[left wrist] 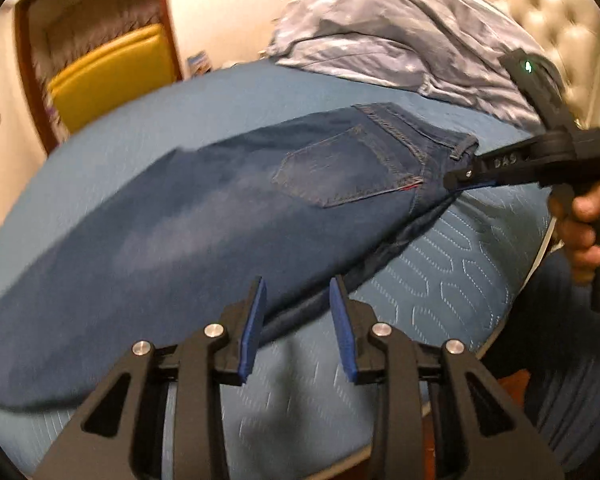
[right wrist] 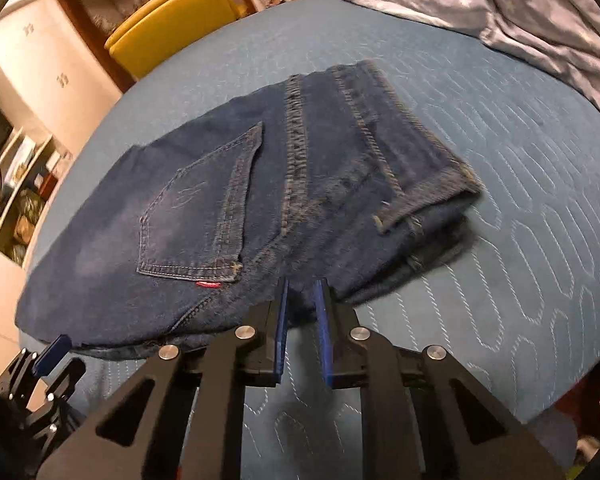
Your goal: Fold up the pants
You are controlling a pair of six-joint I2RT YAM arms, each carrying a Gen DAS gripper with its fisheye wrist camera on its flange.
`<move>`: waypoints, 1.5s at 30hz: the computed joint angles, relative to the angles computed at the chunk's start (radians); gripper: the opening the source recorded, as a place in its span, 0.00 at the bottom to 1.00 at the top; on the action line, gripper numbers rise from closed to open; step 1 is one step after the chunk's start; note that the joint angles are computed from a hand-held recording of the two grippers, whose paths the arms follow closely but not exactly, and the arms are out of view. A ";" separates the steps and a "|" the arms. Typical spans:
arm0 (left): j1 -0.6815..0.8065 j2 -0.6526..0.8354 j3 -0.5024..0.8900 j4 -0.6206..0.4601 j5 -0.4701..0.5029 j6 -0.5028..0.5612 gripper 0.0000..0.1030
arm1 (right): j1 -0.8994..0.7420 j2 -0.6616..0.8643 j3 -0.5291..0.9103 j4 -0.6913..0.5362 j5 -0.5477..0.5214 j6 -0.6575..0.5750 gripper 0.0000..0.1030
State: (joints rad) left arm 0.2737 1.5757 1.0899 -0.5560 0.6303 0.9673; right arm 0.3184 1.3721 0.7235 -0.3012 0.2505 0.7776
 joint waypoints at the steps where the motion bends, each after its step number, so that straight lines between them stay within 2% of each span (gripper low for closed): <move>1: -0.028 -0.016 -0.036 0.052 -0.019 0.017 0.32 | -0.010 -0.032 -0.024 0.000 -0.002 0.029 0.16; 2: -0.046 -0.022 -0.055 0.085 -0.034 0.022 0.32 | -0.032 -0.072 -0.049 -0.005 -0.018 0.061 0.20; 4: -0.104 -0.015 -0.090 0.142 -0.114 0.050 0.31 | -0.070 -0.136 -0.098 0.016 -0.069 0.083 0.20; 5: -0.132 -0.004 -0.098 0.159 -0.149 0.066 0.25 | -0.097 -0.169 -0.125 0.038 -0.114 0.088 0.21; 6: -0.149 -0.013 -0.132 0.213 -0.167 0.069 0.24 | -0.121 -0.188 -0.142 0.053 -0.154 0.097 0.25; 7: -0.155 -0.016 -0.136 0.222 -0.170 0.063 0.20 | -0.145 -0.203 -0.157 0.066 -0.188 0.109 0.29; 9: -0.155 -0.020 -0.125 0.203 -0.155 0.046 0.07 | -0.159 -0.224 -0.175 0.079 -0.193 0.122 0.46; 11: -0.152 -0.034 -0.132 0.212 -0.148 0.047 0.03 | -0.176 -0.232 -0.185 0.108 -0.207 0.131 0.59; 16: -0.135 -0.045 -0.136 0.204 -0.123 0.063 0.02 | -0.213 -0.167 -0.143 0.137 -0.224 0.114 0.60; 17: -0.138 -0.052 -0.150 0.219 -0.128 0.066 0.02 | -0.222 -0.147 -0.128 0.142 -0.226 0.102 0.59; 19: -0.145 -0.060 -0.167 0.241 -0.139 0.062 0.01 | -0.228 -0.113 -0.097 0.134 -0.222 0.075 0.41; 20: -0.152 -0.071 -0.190 0.268 -0.150 0.066 0.01 | -0.224 -0.091 -0.071 0.107 -0.213 0.057 0.16; 21: -0.158 -0.078 -0.205 0.287 -0.159 0.067 0.01 | -0.217 -0.069 -0.047 0.080 -0.191 0.051 0.02; 25: -0.170 -0.089 -0.243 0.316 -0.181 0.067 0.02 | -0.189 -0.036 -0.011 0.015 -0.127 0.033 0.01; 26: -0.164 -0.076 -0.216 0.270 -0.167 0.056 0.03 | -0.174 -0.020 0.005 -0.007 -0.101 0.028 0.01; 28: -0.117 0.002 -0.062 0.056 -0.084 0.004 0.03 | -0.155 0.001 0.026 -0.034 -0.070 0.023 0.01; 29: -0.090 0.038 0.004 -0.029 -0.044 -0.023 0.07 | -0.145 0.007 0.039 -0.050 -0.052 0.019 0.01; 31: -0.003 0.119 0.149 -0.158 0.052 -0.112 0.07 | -0.128 0.012 0.057 -0.073 -0.023 0.015 0.01; 33: 0.057 0.168 0.219 -0.150 0.072 -0.200 0.07 | -0.109 0.017 0.072 -0.095 0.005 0.014 0.01; 35: 0.102 0.235 0.278 -0.105 0.030 -0.282 0.07 | -0.090 0.014 0.084 -0.126 0.051 0.021 0.01; 36: 0.114 0.297 0.335 -0.131 -0.046 -0.287 0.07 | -0.071 0.008 0.094 -0.166 0.088 0.037 0.07; 37: 0.129 0.335 0.376 -0.156 -0.076 -0.296 0.07 | -0.048 0.001 0.109 -0.217 0.131 0.057 0.12; 38: 0.155 0.363 0.414 -0.182 -0.077 -0.312 0.07 | -0.010 -0.002 0.135 -0.285 0.198 0.086 0.18; 39: 0.189 0.387 0.458 -0.217 -0.058 -0.326 0.08 | 0.027 0.000 0.161 -0.337 0.255 0.102 0.18; 40: 0.228 0.402 0.499 -0.230 -0.039 -0.343 0.19 | 0.080 0.010 0.196 -0.384 0.318 0.102 0.18; 41: 0.255 0.407 0.518 -0.201 -0.042 -0.371 0.37 | 0.113 0.023 0.220 -0.408 0.355 0.095 0.23; 42: 0.275 0.418 0.540 -0.165 -0.065 -0.410 0.44 | 0.153 0.056 0.261 -0.442 0.405 0.095 0.52; 43: 0.292 0.450 0.592 -0.143 -0.107 -0.449 0.46 | 0.203 0.087 0.295 -0.437 0.469 0.079 0.74; 44: 0.309 0.509 0.684 -0.179 -0.118 -0.456 0.48 | 0.232 0.090 0.293 -0.392 0.502 0.048 0.89; 45: 0.323 0.563 0.773 -0.215 -0.136 -0.459 0.51 | 0.254 0.119 0.325 -0.386 0.526 0.029 0.89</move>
State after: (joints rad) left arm 0.5963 2.1386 1.8629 -0.7714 0.4940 0.5078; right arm 0.5726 1.4909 1.0483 -0.6869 0.7762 0.8068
